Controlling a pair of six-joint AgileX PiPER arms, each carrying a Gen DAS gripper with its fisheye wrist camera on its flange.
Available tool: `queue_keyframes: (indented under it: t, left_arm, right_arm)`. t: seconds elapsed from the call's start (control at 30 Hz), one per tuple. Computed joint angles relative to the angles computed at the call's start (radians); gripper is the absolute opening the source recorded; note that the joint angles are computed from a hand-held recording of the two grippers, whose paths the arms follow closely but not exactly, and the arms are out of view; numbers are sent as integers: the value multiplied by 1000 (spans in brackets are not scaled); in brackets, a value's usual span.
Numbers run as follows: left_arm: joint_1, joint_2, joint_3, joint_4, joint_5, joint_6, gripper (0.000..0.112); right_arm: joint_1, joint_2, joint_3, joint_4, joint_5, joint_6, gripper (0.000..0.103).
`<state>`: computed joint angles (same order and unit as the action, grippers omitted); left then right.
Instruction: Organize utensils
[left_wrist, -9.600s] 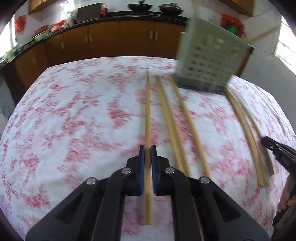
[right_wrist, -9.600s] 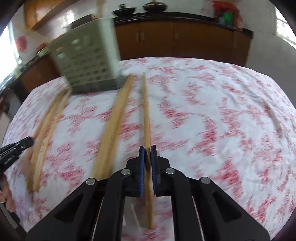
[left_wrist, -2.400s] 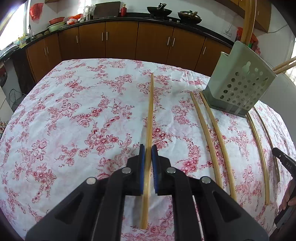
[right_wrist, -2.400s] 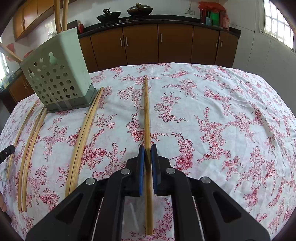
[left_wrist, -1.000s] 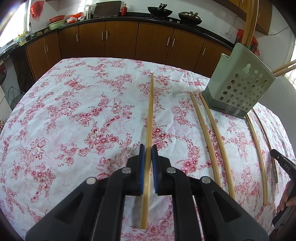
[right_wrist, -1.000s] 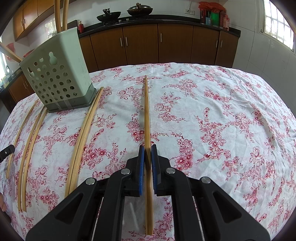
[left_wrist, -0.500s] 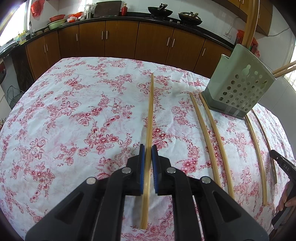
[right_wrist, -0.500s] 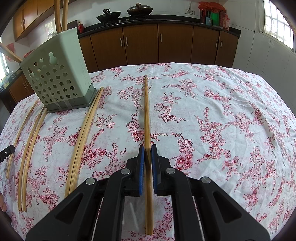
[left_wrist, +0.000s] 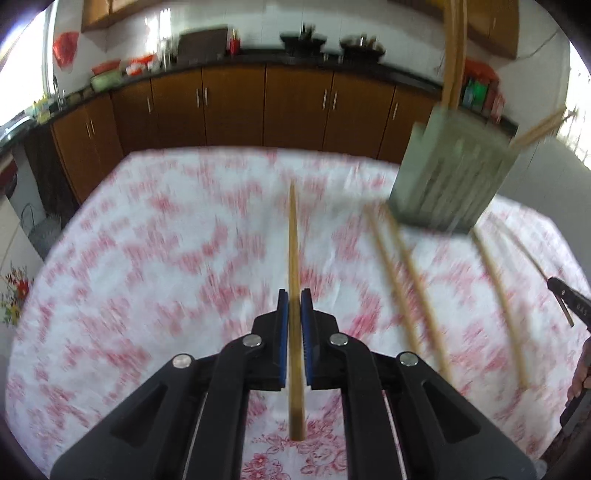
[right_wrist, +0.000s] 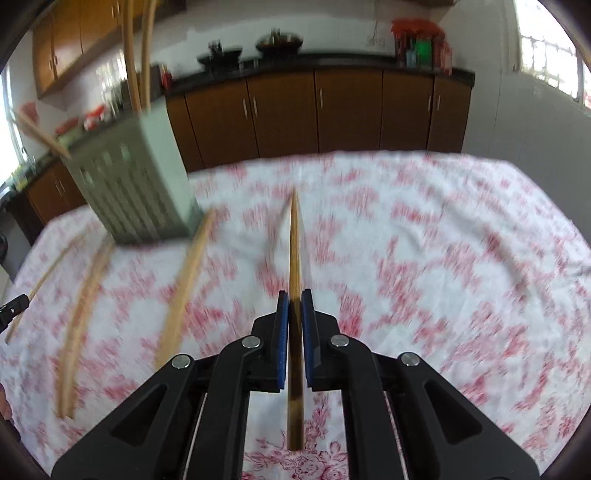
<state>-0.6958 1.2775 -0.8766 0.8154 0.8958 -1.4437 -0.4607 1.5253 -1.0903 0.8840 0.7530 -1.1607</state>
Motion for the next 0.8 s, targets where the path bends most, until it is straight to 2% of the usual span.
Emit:
queue_keyframes:
  t: [0.13,0.23,0.3,0.4,0.53,0.67,0.8]
  left_arm:
    - [-43,-61,-105,84,97,-4,8]
    - [-55,-72,-182,123,139,18,8]
    - [-40,-78,-216,123,136,50,8]
    - [-38,-69,-286,112,135,102,8]
    - [-113,-55,-383,146,193,145,8]
    - [-177,-44,-464,176,220,179,8]
    - [-245,-5,-553,235,236,187,8]
  right_arm:
    - [-36,-49,-57,81,63,-14,8]
    - [-50,-69,-100,134,92,-23,8]
    - [-52,-77,-127,156,108,-16,8]
    - [-74,-79,-184,180,177,14,8]
    - [-103,-90,-244,247,272,23,8]
    - [-126,-102,-311,335,377,52,8]
    - [-116,-122,-344,433,400,53,8]
